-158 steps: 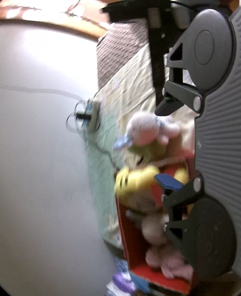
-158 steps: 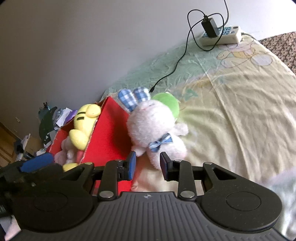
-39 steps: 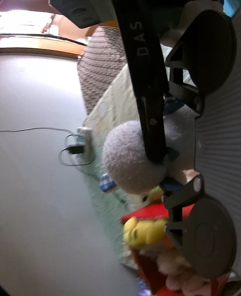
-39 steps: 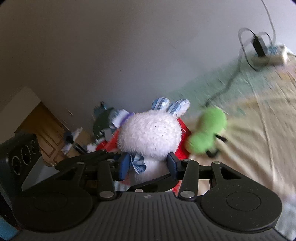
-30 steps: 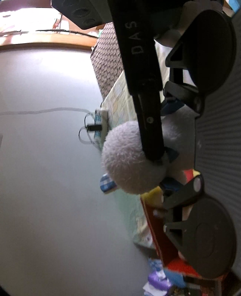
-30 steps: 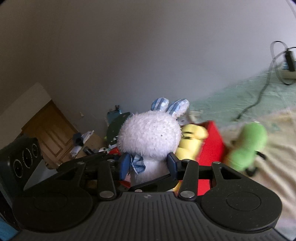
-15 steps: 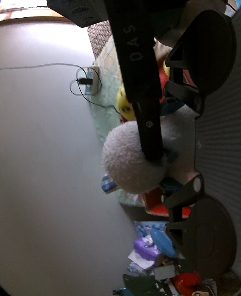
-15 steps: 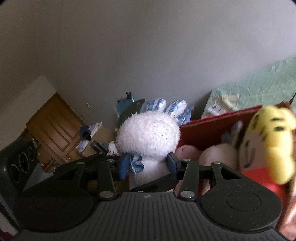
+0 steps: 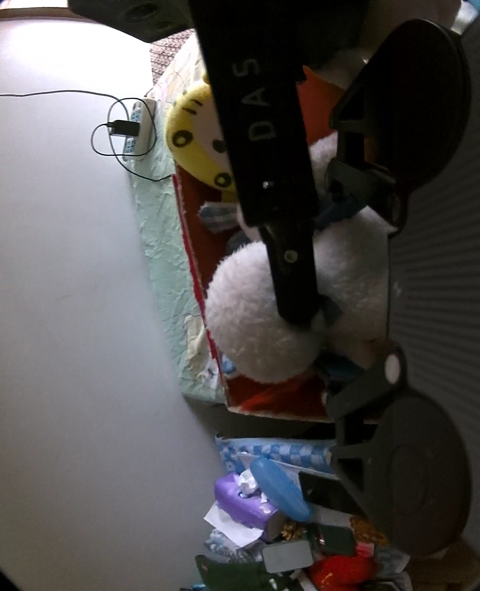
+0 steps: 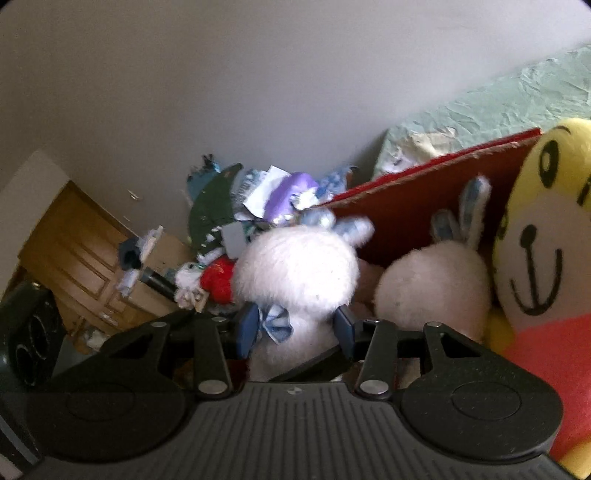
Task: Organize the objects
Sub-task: 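Lower the bunny into the box and open the right gripper, then withdraw the right gripper from the box toward the green plush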
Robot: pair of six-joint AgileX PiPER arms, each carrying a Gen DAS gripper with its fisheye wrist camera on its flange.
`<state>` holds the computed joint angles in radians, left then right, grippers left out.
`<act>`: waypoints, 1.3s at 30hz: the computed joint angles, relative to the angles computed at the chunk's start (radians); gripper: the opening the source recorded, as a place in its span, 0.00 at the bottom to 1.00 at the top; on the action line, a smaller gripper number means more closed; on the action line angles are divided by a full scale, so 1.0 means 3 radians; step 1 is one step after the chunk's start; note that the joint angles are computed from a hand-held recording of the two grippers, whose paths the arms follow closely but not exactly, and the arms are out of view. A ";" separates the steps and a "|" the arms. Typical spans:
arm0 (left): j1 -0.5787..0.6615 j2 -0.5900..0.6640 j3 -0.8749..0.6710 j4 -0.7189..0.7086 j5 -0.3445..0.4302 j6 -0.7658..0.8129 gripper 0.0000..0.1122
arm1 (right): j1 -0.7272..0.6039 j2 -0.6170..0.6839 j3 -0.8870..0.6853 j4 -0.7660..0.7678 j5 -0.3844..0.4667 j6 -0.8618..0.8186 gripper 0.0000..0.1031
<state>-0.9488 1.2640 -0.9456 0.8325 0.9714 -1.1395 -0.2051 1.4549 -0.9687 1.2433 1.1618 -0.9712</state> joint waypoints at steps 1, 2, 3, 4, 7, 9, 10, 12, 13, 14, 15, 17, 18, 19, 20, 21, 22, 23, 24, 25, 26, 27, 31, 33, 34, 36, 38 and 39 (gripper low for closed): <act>0.0010 0.0034 0.0006 0.0014 -0.0006 0.0013 0.67 | -0.0024 -0.0011 0.0008 -0.0015 0.0003 0.0007 0.48; 0.0017 0.0069 0.0000 0.0006 -0.0015 0.0042 0.68 | -0.0065 -0.0007 0.0012 -0.0014 0.0029 0.0001 0.48; 0.0027 0.0099 -0.0004 -0.0001 -0.0025 0.0058 0.68 | -0.0120 -0.0019 0.0029 -0.0006 0.0060 -0.0010 0.48; 0.0047 0.0115 0.0001 -0.0014 -0.0046 0.0075 0.68 | -0.0108 -0.0010 0.0033 0.0016 0.0023 -0.0013 0.48; 0.0123 0.0134 0.0010 -0.0073 -0.0123 0.0159 0.68 | -0.0207 -0.0024 0.0057 0.0081 0.0043 -0.0024 0.47; 0.0126 0.0146 0.0011 -0.0077 -0.0116 0.0183 0.68 | -0.0285 -0.0037 0.0059 0.0122 0.0129 -0.0054 0.46; 0.0114 0.0149 0.0009 -0.0071 -0.0100 0.0186 0.68 | -0.0254 -0.0042 0.0052 0.0130 0.0115 -0.0069 0.46; 0.0067 0.0162 -0.0008 -0.0050 -0.0042 0.0175 0.68 | -0.0220 -0.0078 0.0039 0.0093 0.0139 -0.0102 0.38; 0.0045 0.0172 -0.0020 -0.0037 -0.0010 0.0163 0.68 | -0.0175 -0.0059 0.0021 0.0072 0.0132 -0.0116 0.35; 0.0026 0.0182 -0.0038 -0.0034 0.0024 0.0156 0.68 | -0.0087 -0.0065 0.0002 0.0015 0.0073 -0.0083 0.33; 0.0009 0.0188 -0.0058 -0.0038 0.0054 0.0160 0.68 | 0.0000 -0.0102 0.0001 -0.0088 -0.0045 -0.0032 0.31; -0.0051 0.0160 -0.0076 -0.0016 0.0115 0.0145 0.68 | 0.0122 -0.0107 -0.0022 -0.0261 -0.0232 0.0057 0.28; -0.0095 0.0127 -0.0078 0.0001 0.0154 0.0127 0.68 | 0.0120 -0.0083 -0.0022 -0.0269 -0.0240 0.0083 0.28; -0.0139 0.0089 -0.0075 0.0017 0.0191 0.0105 0.68 | 0.0114 -0.0044 -0.0024 -0.0248 -0.0237 0.0107 0.28; -0.0170 0.0057 -0.0073 0.0025 0.0214 0.0088 0.68 | 0.0096 -0.0005 -0.0031 -0.0233 -0.0229 0.0133 0.28; -0.0199 0.0020 -0.0063 0.0024 0.0225 0.0065 0.67 | 0.0110 0.0025 -0.0051 -0.0265 -0.0273 0.0182 0.28; -0.0192 -0.0004 -0.0054 0.0002 0.0207 0.0070 0.66 | 0.0138 0.0048 -0.0067 -0.0303 -0.0333 0.0219 0.28; -0.0181 -0.0015 -0.0058 -0.0043 0.0185 0.0088 0.63 | 0.0147 0.0086 -0.0092 -0.0317 -0.0351 0.0244 0.28; -0.0182 0.0000 -0.0076 -0.0071 0.0177 0.0094 0.62 | 0.0150 0.0135 -0.0106 -0.0306 -0.0345 0.0267 0.27; -0.0149 0.0018 -0.0073 -0.0086 0.0139 0.0109 0.61 | 0.0156 0.0157 -0.0103 -0.0311 -0.0346 0.0283 0.26; -0.0141 0.0060 -0.0090 -0.0094 0.0133 0.0106 0.60 | 0.0173 0.0157 -0.0089 -0.0322 -0.0379 0.0270 0.23; -0.0127 0.0115 -0.0113 -0.0103 0.0134 0.0110 0.57 | 0.0191 0.0137 -0.0058 -0.0313 -0.0425 0.0208 0.23; -0.0086 0.0224 -0.0139 -0.0085 0.0113 0.0087 0.57 | 0.0143 0.0126 -0.0034 -0.0305 -0.0408 0.0155 0.23; -0.0061 0.0214 -0.0129 -0.0102 0.0070 0.0092 0.59 | 0.0091 0.0131 -0.0051 -0.0324 -0.0338 0.0212 0.25; -0.0037 0.0216 -0.0132 -0.0131 0.0048 0.0104 0.59 | 0.0077 0.0120 -0.0060 -0.0341 -0.0314 0.0235 0.26; -0.0012 0.0238 -0.0146 -0.0165 0.0049 0.0118 0.60 | 0.0060 0.0073 -0.0061 -0.0378 -0.0293 0.0263 0.29; -0.0002 0.0281 -0.0185 -0.0185 0.0087 0.0119 0.60 | 0.0049 0.0014 -0.0043 -0.0390 -0.0299 0.0261 0.30; 0.0000 0.0297 -0.0204 -0.0191 0.0106 0.0124 0.61 | 0.0037 -0.0024 -0.0030 -0.0393 -0.0309 0.0244 0.30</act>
<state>-0.9490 1.3532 -1.0068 0.7751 1.0033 -1.1025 -0.1939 1.4477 -0.9777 1.1254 1.0692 -0.8980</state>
